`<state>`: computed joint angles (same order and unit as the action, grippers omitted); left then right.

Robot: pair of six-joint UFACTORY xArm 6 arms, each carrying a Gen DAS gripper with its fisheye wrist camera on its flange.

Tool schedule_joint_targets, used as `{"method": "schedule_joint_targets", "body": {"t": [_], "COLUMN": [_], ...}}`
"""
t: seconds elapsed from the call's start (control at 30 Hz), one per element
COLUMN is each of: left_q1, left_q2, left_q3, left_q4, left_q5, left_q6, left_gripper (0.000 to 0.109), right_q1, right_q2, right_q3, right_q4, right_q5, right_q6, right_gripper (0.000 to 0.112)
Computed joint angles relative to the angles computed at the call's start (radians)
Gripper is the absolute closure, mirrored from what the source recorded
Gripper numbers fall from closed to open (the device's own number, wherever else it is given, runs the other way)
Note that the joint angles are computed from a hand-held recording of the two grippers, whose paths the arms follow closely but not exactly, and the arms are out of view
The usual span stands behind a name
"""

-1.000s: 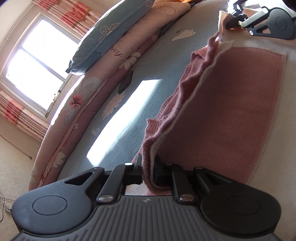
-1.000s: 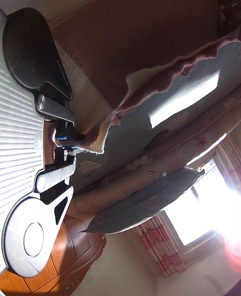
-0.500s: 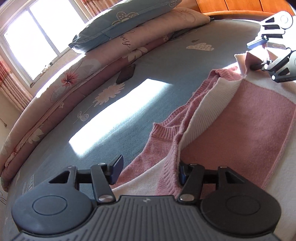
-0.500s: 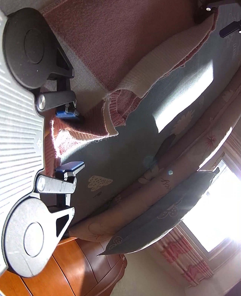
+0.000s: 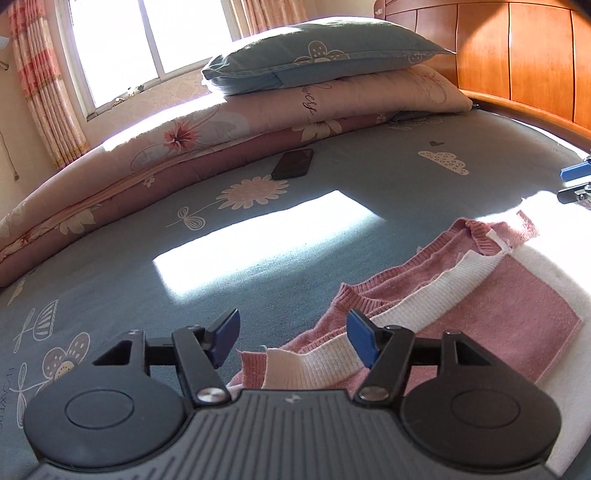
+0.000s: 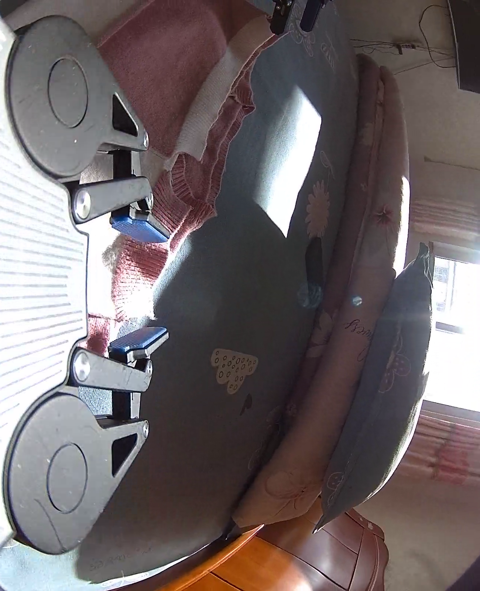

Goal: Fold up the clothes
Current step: 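Lay the hem down on the sweater and open both grippers, then pinch the folded sweater side edge with the right gripper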

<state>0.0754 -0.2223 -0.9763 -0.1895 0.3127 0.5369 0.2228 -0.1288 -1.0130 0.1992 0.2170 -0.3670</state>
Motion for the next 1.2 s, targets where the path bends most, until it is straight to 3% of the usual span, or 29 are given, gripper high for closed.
{"method": "schedule_joint_targets", "body": {"t": [0.07, 0.17, 0.23, 0.43, 0.63, 0.73, 0.97, 1.03, 1.2], "left_q1": [0.018, 0.037, 0.045, 0.094, 0.252, 0.254, 0.212, 0.202, 0.192], "left_q2": [-0.015, -0.057, -0.082, -0.132, -0.040, -0.028, -0.024, -0.028, -0.042], "left_q3": [0.014, 0.051, 0.078, 0.124, -0.041, -0.033, 0.013, 0.023, 0.027], "left_q4": [-0.001, -0.138, -0.164, -0.174, -0.547, -0.561, -0.511, -0.494, -0.471], "left_q5": [0.027, 0.072, 0.086, 0.082, 0.384, 0.412, 0.385, 0.372, 0.373], "left_q6": [-0.021, 0.040, 0.044, -0.018, 0.061, 0.061, 0.063, 0.062, 0.060], "left_gripper": [0.043, 0.043, 0.043, 0.043, 0.047, 0.047, 0.047, 0.047, 0.047], "right_q1": [-0.021, -0.053, -0.072, -0.098, -0.102, -0.108, -0.113, -0.114, -0.093], "right_q2": [-0.024, -0.047, -0.058, -0.040, -0.006, 0.003, 0.016, 0.015, -0.011], "right_q3": [0.018, 0.037, 0.048, 0.065, 0.050, 0.045, 0.033, 0.035, 0.059], "right_q4": [0.109, 0.335, 0.459, 0.606, 0.773, 0.882, 0.911, 0.880, 0.821], "right_q5": [0.030, 0.095, 0.148, 0.203, 0.208, 0.219, 0.237, 0.238, 0.185], "right_q6": [-0.038, -0.127, -0.178, -0.194, -0.263, -0.319, -0.322, -0.299, -0.257], "right_gripper": [0.057, 0.058, 0.059, 0.068, 0.074, 0.081, 0.082, 0.101, 0.104]}}
